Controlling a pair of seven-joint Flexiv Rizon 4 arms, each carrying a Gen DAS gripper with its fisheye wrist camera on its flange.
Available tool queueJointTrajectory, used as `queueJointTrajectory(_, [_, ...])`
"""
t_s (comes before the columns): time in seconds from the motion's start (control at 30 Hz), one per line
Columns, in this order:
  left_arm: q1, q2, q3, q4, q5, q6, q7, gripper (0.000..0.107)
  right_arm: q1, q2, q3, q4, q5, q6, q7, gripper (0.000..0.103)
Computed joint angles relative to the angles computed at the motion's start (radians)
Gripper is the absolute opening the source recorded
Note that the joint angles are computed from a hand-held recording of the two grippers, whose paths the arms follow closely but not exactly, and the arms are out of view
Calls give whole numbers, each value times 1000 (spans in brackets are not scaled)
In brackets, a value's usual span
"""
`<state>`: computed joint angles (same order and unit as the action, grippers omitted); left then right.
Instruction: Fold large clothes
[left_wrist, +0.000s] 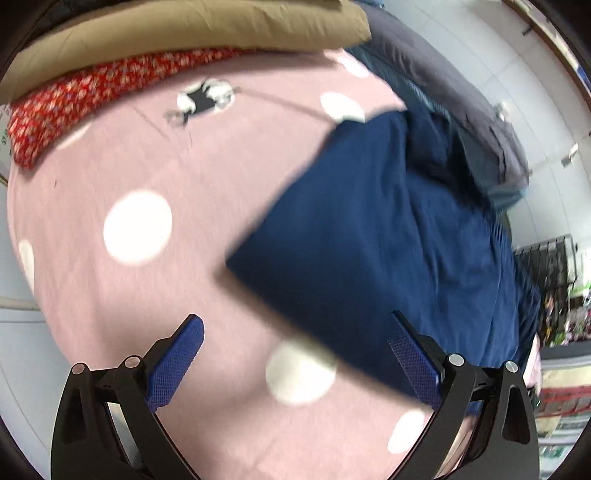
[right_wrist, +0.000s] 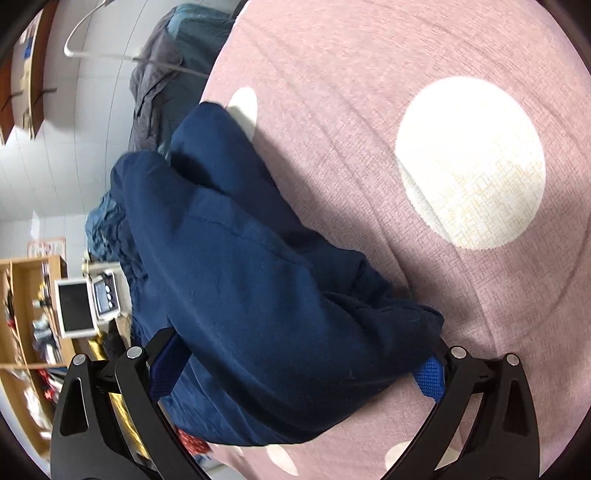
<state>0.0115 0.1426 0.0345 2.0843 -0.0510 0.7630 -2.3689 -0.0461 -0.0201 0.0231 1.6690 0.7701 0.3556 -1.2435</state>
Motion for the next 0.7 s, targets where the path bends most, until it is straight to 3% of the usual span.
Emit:
queueJointTrajectory(0.2, [46, -136, 38, -81, -128, 46, 201, 96, 12, -23, 7, -39, -60, -51, -6, 98])
queueJointTrajectory(0.47, [107, -319, 16, -145, -431, 63, 509, 96, 31, -33, 25, -55, -147, -68, 3, 98])
queueJointTrajectory(0.53, [118, -344, 1, -135, -521, 78, 576, 98, 40, -37, 30, -61, -175, -73, 19, 98])
queueJointTrajectory(0.6, [138, -368, -28, -108, -692, 101, 670, 98, 49, -46, 33, -72, -201, -81, 38, 98])
queueJointTrajectory(0.7, [142, -393, -34, -110, -764, 107, 730, 98, 57, -52, 38, -77, -230, -87, 60, 98])
